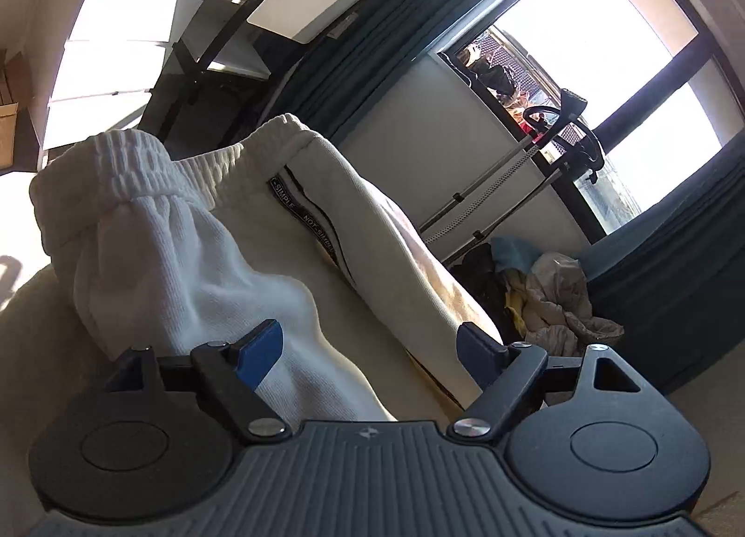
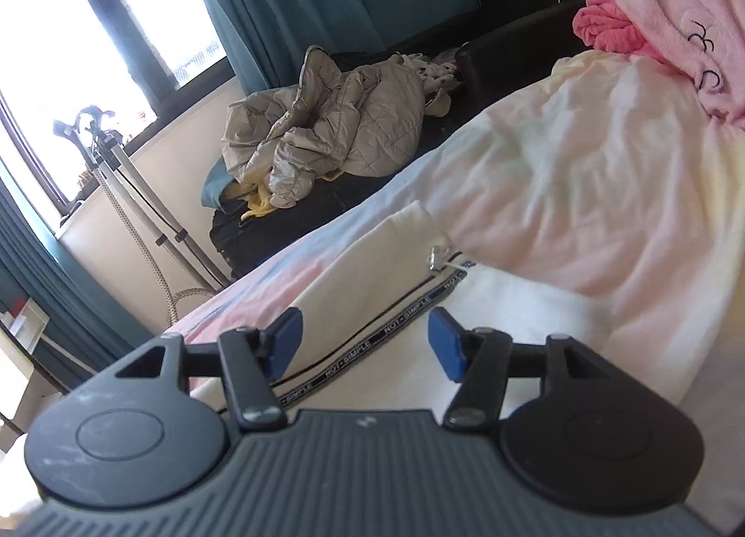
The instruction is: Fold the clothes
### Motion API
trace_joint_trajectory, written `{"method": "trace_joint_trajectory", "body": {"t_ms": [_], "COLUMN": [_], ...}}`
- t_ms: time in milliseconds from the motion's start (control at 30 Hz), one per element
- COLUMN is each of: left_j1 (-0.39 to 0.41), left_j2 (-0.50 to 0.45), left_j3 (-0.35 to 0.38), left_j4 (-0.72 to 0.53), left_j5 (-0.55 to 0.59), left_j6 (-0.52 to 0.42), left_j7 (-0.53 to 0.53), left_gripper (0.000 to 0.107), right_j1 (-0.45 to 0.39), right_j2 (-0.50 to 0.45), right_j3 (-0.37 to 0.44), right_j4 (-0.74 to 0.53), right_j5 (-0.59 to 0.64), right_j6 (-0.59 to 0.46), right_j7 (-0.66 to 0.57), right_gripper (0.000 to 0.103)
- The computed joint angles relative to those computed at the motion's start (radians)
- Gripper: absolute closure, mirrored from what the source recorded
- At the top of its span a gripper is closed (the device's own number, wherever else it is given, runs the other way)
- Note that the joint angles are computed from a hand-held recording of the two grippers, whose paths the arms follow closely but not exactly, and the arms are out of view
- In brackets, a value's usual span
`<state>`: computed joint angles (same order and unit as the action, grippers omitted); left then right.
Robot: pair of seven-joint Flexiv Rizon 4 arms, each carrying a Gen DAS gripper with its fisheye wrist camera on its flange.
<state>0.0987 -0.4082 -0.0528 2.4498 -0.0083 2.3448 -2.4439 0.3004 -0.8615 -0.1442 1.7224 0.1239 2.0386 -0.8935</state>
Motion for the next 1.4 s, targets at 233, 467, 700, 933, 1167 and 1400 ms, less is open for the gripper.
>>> {"method": "trace_joint_trajectory", "body": {"t_ms": [233,467,700,933,1167,1400], "left_j1": [0.048,0.120,-0.013,-0.071,-0.103,-0.144], "left_j2": [0.030,-0.075,-0.159,-0.094,0.109,0.305], "left_j3": [0.007,-0.010,0.045,0.058,0.054,0.051], "left_j4": [0.175,0.092,-0.023,-0.021,0.047,0.197], "left_j5": [0.053,0.117,-0.081,-0.206,-0.235,-0.156], "left_j6": [0.089,0.073,0.069,0.038,-0.018,-0.081], "left_j7": [-0.183,-0.271,-0.094,0.036,0.061,0.009], "left_gripper": [0.022,0.023,0.035,0.081,0.085,0.085], "right_j1": [-0.262,-0.382,-0.265,-0.009,0.098,-0.051], "right_j2": [0.067,0.009,-0.081,-0.073,0.052,0.237], "right_j3": [0.289,0.351,0.207,-0.051,-0.129,0.029], "right_j4": [0.224,0.202,0.047,0.008,0.083,0.302], "right_j5": [-0.142,-0.357,-0.320,-0.066,0.131,0.178], "right_j6": [0.146,0.129,0.104,0.023,0.110,0.180], "right_j7": [0.182,0.355,0.363,0.224,0.093,0.082], "right_gripper": [0.027,0.027,0.034,0.093,0.095,0.095]}}
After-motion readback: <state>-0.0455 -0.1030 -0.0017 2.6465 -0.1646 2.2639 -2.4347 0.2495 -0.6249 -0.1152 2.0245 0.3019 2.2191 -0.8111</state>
